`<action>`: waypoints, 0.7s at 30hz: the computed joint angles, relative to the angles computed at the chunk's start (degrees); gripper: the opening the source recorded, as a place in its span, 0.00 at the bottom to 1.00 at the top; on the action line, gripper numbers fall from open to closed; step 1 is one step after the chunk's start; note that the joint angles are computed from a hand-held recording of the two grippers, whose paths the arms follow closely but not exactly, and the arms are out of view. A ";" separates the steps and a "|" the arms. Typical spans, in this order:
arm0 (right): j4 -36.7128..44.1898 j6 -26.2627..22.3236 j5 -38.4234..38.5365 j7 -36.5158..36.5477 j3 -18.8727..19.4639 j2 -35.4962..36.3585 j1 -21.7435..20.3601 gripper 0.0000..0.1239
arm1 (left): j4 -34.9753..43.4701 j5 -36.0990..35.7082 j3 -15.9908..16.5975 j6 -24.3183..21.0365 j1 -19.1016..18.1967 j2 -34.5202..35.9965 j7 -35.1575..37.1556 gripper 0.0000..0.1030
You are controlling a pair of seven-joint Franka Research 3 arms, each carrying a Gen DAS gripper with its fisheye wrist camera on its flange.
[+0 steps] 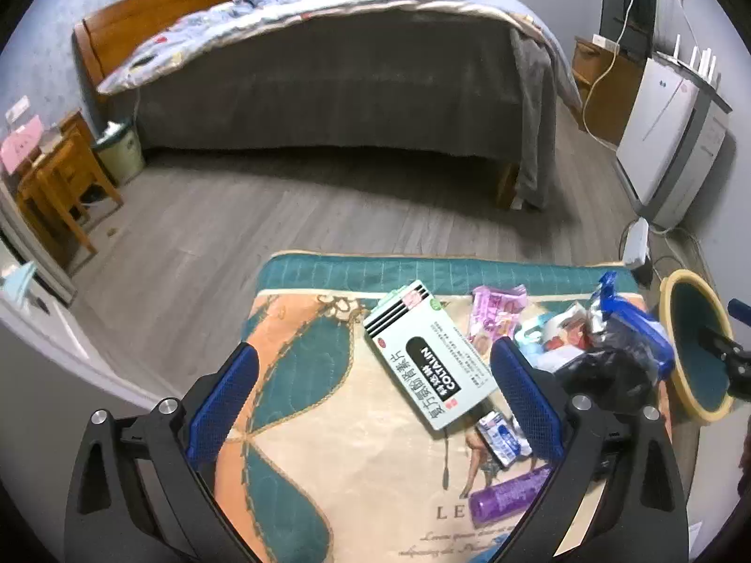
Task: Collect trash
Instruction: 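Grasp the white medicine box with the left tool while the right tool grasps the blue wrapper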
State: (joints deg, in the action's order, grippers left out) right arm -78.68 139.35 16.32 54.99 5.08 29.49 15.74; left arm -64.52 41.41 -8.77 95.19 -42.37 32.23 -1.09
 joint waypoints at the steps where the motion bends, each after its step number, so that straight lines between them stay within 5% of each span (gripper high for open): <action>1: 0.36 -0.16 -0.41 0.38 -0.18 0.34 0.34 0.78 | -1.51 -0.53 -0.25 1.51 0.65 -0.68 -0.12 0.95; 14: 12.08 -5.03 -4.53 4.04 -1.12 9.11 2.67 0.78 | 7.52 -3.49 1.68 0.52 2.12 7.93 6.91 0.95; 21: 18.41 -8.84 -6.48 4.96 -1.53 13.80 3.74 0.78 | 6.79 -6.45 2.63 8.66 4.74 10.36 6.08 0.95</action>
